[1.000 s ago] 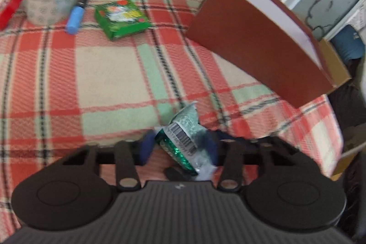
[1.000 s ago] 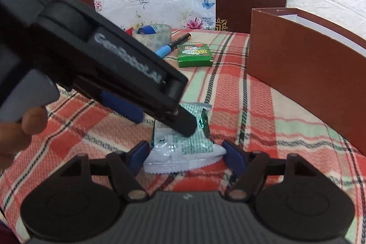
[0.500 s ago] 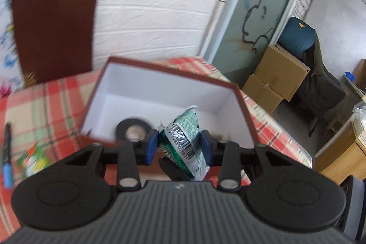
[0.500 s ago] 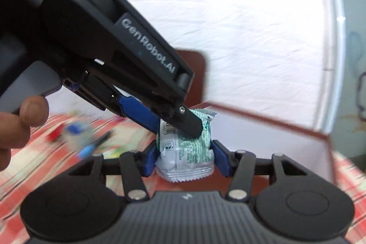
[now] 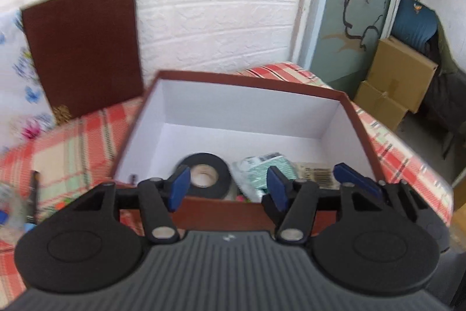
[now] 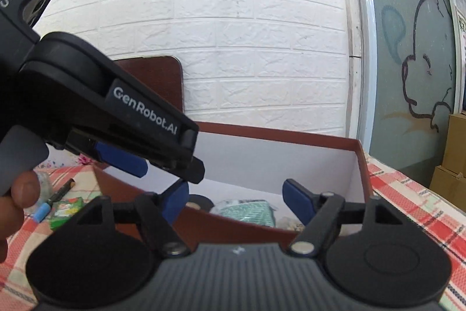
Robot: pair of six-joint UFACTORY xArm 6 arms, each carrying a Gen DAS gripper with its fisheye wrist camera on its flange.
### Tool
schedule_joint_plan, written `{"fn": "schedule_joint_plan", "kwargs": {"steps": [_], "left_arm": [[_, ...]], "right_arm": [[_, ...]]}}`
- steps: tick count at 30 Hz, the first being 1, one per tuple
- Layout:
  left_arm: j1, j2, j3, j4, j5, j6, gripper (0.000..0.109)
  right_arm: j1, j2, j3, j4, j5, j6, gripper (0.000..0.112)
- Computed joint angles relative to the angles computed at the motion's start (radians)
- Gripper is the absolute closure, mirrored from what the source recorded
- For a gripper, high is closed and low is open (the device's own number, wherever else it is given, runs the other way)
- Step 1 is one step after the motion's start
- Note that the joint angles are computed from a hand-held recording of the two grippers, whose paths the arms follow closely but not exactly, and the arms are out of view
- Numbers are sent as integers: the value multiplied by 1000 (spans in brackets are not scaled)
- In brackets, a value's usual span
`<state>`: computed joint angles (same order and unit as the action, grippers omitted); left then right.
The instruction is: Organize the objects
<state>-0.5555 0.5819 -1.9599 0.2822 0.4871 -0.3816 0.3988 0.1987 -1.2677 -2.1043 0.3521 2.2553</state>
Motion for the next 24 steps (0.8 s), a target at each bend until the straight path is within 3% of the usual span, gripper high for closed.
{"fn": "schedule_joint_plan", "kwargs": {"steps": [5, 9, 12, 15, 18, 20, 24], "left_arm": [[9, -147, 170, 225, -13, -172, 49], [17, -246, 293, 332, 5, -278, 49], [22, -313, 383, 398, 12, -341, 48], [21, -373, 466, 484, 27, -411, 47], [18, -436, 551, 569, 33, -486, 43], [18, -482, 613, 621, 30, -549, 34], [15, -561, 723, 682, 26, -631, 29]], "right_arm": [[13, -35, 26, 90, -44, -48, 35], [17, -94, 90, 107, -55, -21, 34], [15, -144, 128, 201, -61, -73, 31], [27, -211, 191, 272, -40, -84, 13], [41, -268, 240, 336, -25, -102, 9], [50, -297, 266, 370, -28, -106, 9], [96, -356, 321, 401, 9, -56, 9]]}}
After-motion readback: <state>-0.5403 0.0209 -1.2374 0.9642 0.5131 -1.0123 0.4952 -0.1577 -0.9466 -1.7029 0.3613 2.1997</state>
